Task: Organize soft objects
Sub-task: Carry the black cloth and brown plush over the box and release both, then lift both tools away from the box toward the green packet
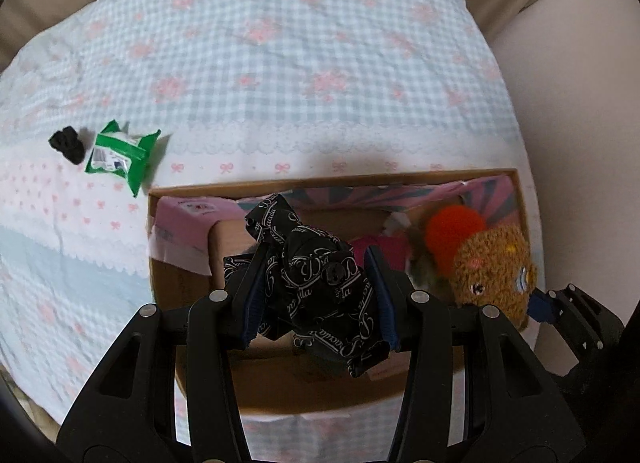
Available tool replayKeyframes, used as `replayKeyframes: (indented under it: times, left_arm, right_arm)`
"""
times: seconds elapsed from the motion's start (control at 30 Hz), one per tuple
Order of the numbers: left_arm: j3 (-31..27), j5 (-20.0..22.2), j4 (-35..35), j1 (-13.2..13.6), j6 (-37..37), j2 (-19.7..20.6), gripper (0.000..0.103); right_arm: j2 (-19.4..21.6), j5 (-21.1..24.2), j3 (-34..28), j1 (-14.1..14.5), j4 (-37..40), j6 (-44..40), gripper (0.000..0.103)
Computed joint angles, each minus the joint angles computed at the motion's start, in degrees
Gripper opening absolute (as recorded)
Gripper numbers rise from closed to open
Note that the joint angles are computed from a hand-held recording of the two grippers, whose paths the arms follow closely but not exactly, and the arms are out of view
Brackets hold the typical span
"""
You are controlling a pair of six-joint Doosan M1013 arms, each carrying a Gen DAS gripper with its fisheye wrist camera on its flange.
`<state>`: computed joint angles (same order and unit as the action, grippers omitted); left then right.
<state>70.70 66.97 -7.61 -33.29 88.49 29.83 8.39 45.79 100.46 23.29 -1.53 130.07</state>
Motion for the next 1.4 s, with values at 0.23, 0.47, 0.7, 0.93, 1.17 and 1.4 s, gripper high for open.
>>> replayKeyframes:
  times: [0.23, 0.47, 0.7, 0.93, 1.17, 1.4]
  left_arm:
    - [-1.58, -0.68, 2.57, -0.81, -0.59, 0.19, 0.098]
    - [-0.13, -2.30, 3.81, -0.71, -0.20, -1.45, 0.103]
    - [1.81, -3.46, 1.90, -0.39, 0.25, -3.99, 0.103]
    - [4.26, -5.97, 2.27, -0.22, 0.77, -8.09, 0.103]
    - [7.27, -8.17, 0.11, 1.64, 2.29, -13.28, 0.103]
    - [10.85, -10.74, -0.55, 4.28, 3.59, -19.56, 0.103]
  right_arm:
    - [0.03, -1.91, 0.84, 0.17, -1.46, 0.99, 0.052]
    - [-1.08, -1.73, 1.67, 1.39, -4.15, 3.72, 0.103]
    - [-2.74, -2.01, 1.77, 2.52, -8.08, 7.93, 0.103]
    - [-4.28, 1.45, 0.04, 4.88, -14.67, 13.64, 0.103]
    - [-5.87, 5.96, -2.70, 8.39, -19.98, 19.94, 0.103]
    - [-5.97, 11.59, -7.23, 12.82, -25.31, 24.96, 0.103]
